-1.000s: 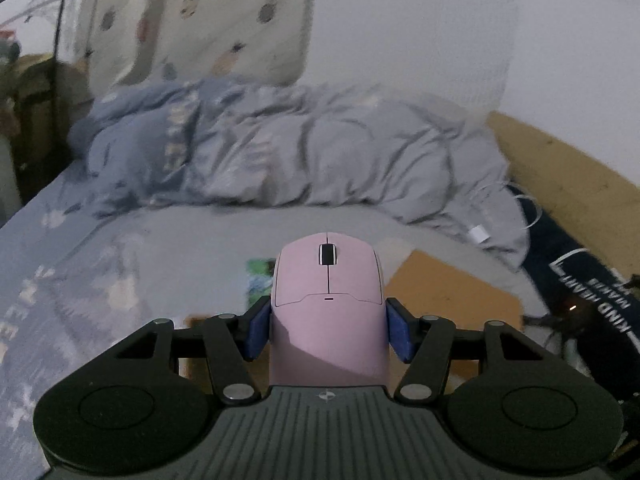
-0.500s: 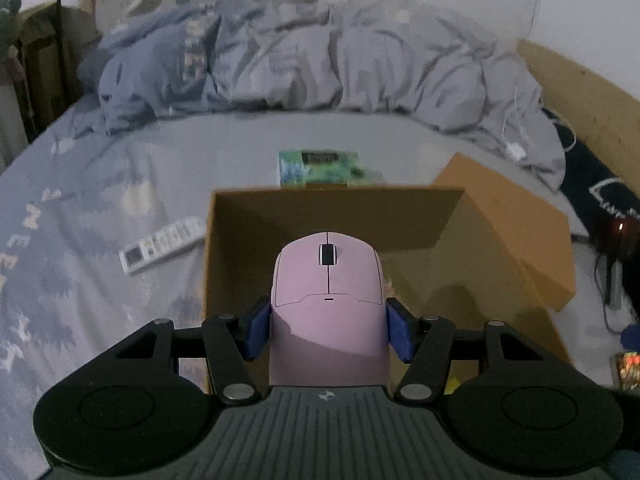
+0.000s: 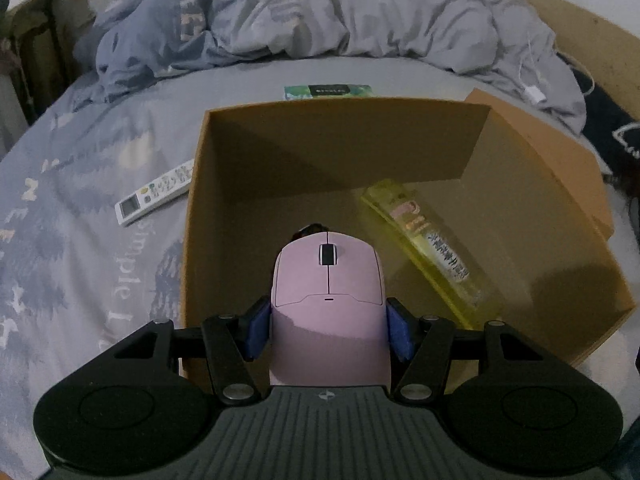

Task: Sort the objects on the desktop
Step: 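Lift the pink mouse with the left gripper and carry it into the cardboard box, then open the left gripper to release the mouse beside the shaver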

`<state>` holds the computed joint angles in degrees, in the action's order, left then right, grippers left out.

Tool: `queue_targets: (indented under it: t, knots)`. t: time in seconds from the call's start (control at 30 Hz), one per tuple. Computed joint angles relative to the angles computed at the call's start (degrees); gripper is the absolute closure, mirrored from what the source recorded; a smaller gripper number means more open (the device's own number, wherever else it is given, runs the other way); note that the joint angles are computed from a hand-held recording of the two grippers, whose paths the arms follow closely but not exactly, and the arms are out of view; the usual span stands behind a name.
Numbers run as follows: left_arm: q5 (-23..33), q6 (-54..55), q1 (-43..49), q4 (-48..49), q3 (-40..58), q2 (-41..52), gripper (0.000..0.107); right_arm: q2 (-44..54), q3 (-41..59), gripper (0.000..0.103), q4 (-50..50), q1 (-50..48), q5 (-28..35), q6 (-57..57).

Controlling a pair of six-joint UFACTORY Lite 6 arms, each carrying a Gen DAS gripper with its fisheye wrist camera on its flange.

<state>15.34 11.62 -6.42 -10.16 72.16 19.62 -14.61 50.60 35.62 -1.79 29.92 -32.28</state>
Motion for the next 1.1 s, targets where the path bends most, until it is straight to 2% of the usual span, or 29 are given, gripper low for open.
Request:
queue_targets:
  t: [0.07,0.2,0.3,0.83,1.1]
  knots:
    - [0.2,-2.6,-0.5,3.3,0.1,0.1,0.047,0.3,-0.2,0.0,0.3,-0.2,0.1,-0.5]
    - [1.1,-12.6,-2.5,16.4,1.1,1.2,0.047,0.1,-0.8,0.0,0.8,-0.5,0.2,-1.0]
    - [1.3,-13.6,-3.5,20.2,1.3,1.7,0.047,0.0,-1.4,0.0,1.6,-0.7,0.4,-1.7]
    - [7.4,-7.3,-4.7,17.6,7.9,7.5,0.049,0.8,-2.2,0.0,3.8,-2.6,0.9,-4.6]
    - [5.5,-12.0,-5.2,21.9,4.9,5.5,0.046,0.6,-2.5,0.0,3.6,-2.8,1.0,-4.2]
